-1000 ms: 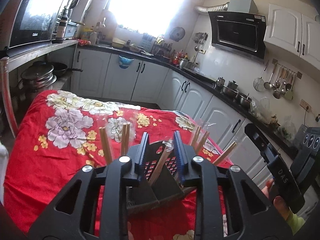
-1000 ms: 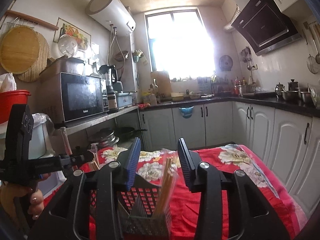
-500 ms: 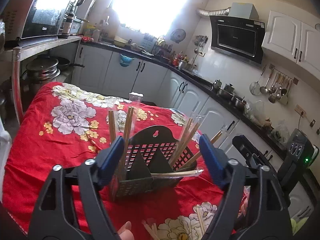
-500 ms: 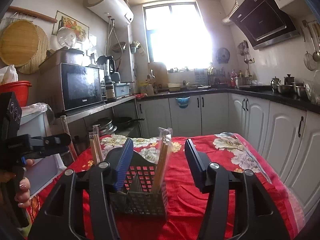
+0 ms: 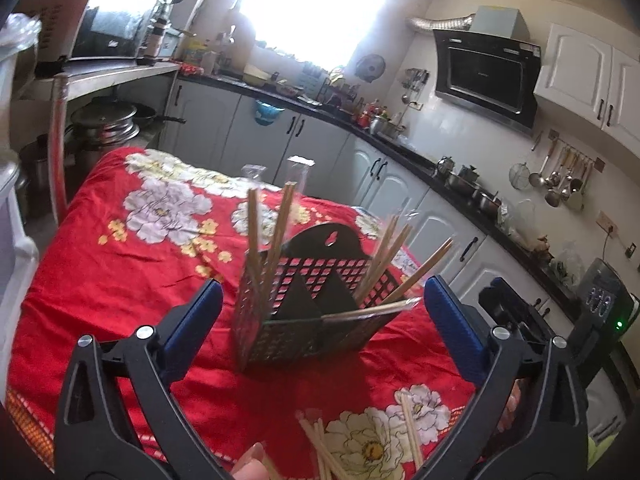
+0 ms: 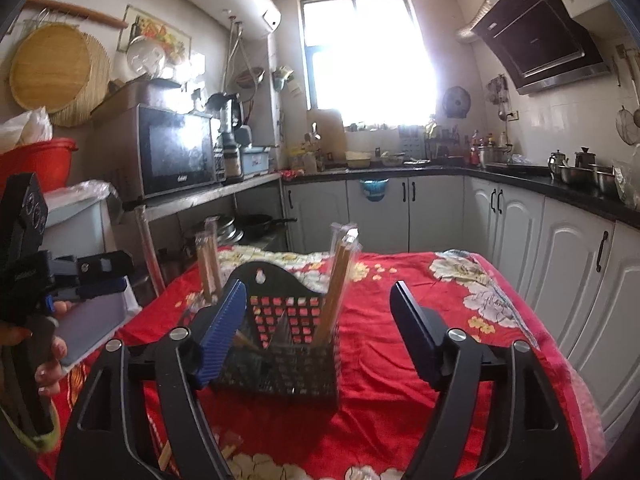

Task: Organize utensils
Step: 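Move both tools back over the remaining sleeved chopsticks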

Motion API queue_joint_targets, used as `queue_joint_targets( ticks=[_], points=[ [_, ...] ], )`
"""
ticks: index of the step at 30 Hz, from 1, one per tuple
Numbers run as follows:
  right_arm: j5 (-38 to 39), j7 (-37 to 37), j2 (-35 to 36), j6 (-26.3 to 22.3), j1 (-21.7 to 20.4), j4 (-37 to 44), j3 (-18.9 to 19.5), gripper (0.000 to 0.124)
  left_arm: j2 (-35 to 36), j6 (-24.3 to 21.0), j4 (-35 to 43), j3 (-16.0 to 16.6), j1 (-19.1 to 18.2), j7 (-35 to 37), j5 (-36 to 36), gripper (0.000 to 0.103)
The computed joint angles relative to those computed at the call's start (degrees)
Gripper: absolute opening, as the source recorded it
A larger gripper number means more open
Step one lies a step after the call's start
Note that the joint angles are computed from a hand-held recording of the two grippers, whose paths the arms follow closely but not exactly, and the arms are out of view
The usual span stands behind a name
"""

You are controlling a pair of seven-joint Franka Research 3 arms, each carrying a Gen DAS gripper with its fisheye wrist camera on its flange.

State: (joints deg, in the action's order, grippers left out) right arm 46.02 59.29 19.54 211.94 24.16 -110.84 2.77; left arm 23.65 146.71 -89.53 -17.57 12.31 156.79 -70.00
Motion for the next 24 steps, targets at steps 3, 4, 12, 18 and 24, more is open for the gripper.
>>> queue_joint_targets(
  ticks=[3,4,12,18,24],
  points=[
    [1.11,-1.57,-0.34,-0.53,0.81,-0.74,-0.24,0.073,-0.46,0.59,-1.28,0.4,0.0,-0.8,0.46,0.093],
    [1.89,-2.56,-0.43,-0.61,1.29,-0.92,-0.43,0.073,-0.52,0.38,-1.55,0.49,0.13,-1.08,0.57,0.093],
    [4.81,-6.75,-1.14,-1.65,2.65,-1.95,-0.4,0.073,-1.67,-0.05,-4.24,1.16,0.52,-1.75,0.81,0.093],
    [4.59,-6.92,-1.96,-3.83,2.75,-3.3,-0.13,0.073,-2.07,0.25,-6.03,2.12,0.13,-2.81,2.51,0.093],
    [3.09,-5.6,-2.68,-6.21,2.89,-4.79,-0.12,0.073,-2.16,1.93,-7.81,2.37,0.17,-3.79,4.23,0.093]
  ],
)
